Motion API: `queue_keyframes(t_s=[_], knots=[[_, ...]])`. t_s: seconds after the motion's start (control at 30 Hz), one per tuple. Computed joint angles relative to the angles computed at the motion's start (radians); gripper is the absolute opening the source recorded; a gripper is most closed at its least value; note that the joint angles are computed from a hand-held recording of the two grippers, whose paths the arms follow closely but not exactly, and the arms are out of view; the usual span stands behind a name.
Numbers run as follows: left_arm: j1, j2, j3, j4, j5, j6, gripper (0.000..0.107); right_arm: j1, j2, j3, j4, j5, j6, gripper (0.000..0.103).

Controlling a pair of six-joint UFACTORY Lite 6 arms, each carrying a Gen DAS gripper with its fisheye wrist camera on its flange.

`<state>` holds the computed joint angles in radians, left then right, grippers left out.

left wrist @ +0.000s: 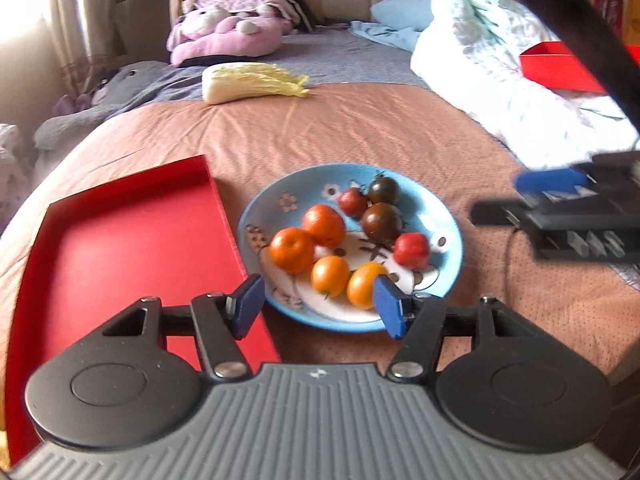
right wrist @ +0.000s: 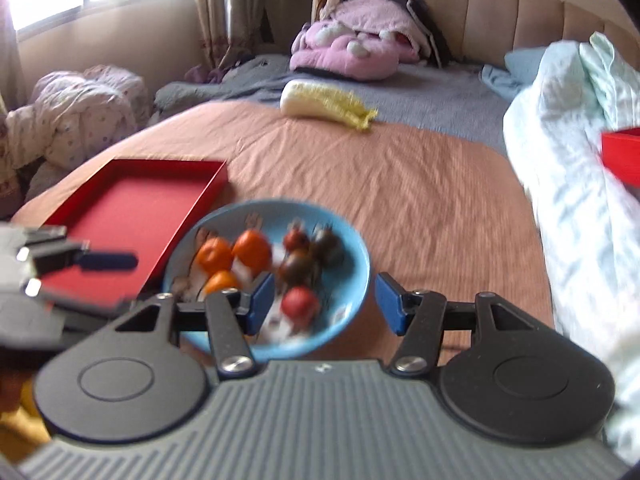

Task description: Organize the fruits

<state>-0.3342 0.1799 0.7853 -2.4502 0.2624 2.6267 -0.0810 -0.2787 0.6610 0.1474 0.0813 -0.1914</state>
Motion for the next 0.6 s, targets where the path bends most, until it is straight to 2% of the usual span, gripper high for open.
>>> queue_keyframes(t_s=[0.1,0.17,0.3,0.47,0.6], knots=[[0.01,-0.038,-0.031,-0.016,-0.012,0.01,0.069,0.029,-0.096,-0.072,-0.141,0.072,0.126,0.059],[0.014,-0.058,-0.048,-0.022,-0.012,0.013,0.072,0.053,-0.136,-0.106,-0.142,0.114,0.125,0.059],[-0.002,-0.097,-0.089,-0.15,-0.015,0.139,0.076,0.131,-0.197,-0.157,-0.306,0.159,0.294,0.059],[-0.005,-0.126,-0.112,-0.213,-0.021,0.197,0.077,0.205,-0.218,-0.155,-0.402,0.197,0.381,0.059],[-0.007,-0.125,-0.111,-0.197,-0.02,0.183,0.079,0.226,-0.214,-0.138,-0.431,0.213,0.402,0.059]])
